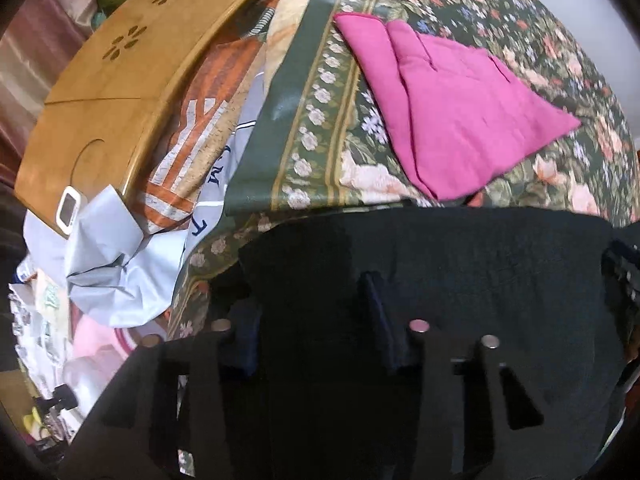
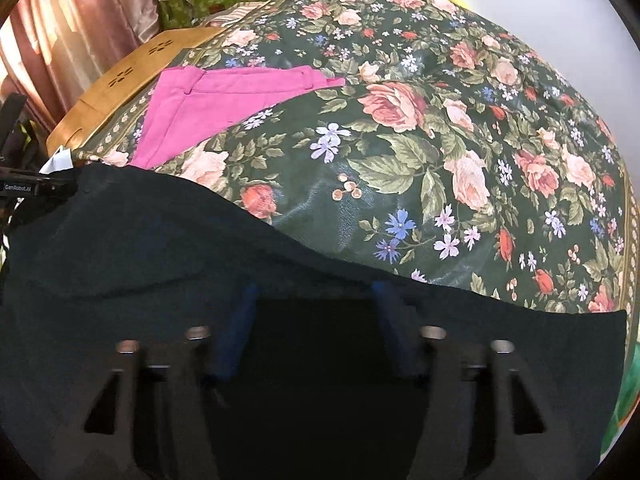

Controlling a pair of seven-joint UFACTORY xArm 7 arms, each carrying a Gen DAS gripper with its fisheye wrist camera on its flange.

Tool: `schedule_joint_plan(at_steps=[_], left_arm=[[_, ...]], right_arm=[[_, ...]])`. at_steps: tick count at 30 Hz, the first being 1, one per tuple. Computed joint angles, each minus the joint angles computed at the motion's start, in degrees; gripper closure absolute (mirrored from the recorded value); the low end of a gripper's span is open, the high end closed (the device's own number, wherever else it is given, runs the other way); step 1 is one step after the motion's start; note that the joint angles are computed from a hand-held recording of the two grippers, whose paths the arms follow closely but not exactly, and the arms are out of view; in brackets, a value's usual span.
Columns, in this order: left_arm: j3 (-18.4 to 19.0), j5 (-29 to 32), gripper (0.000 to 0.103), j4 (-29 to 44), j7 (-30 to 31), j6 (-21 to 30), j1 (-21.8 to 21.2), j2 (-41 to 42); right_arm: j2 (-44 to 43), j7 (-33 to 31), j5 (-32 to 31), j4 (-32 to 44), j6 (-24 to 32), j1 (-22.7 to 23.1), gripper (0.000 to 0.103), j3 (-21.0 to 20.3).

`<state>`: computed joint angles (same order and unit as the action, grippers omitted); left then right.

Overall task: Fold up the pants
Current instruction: 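Lift the waistband with both grippers and fold it over toward the hems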

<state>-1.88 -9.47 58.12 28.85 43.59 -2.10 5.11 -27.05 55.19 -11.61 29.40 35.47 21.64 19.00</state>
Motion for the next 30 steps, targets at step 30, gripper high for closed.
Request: schedule_joint_plan(at_steps=[30], left_arm=[[5.63,-11.83,0.09,-13.06,17.47,-8.81,-7.41,-27.24]], right_arm=[[-23.42,8.65,4.41,5.08,23.2,5.6,0.102,11.02]])
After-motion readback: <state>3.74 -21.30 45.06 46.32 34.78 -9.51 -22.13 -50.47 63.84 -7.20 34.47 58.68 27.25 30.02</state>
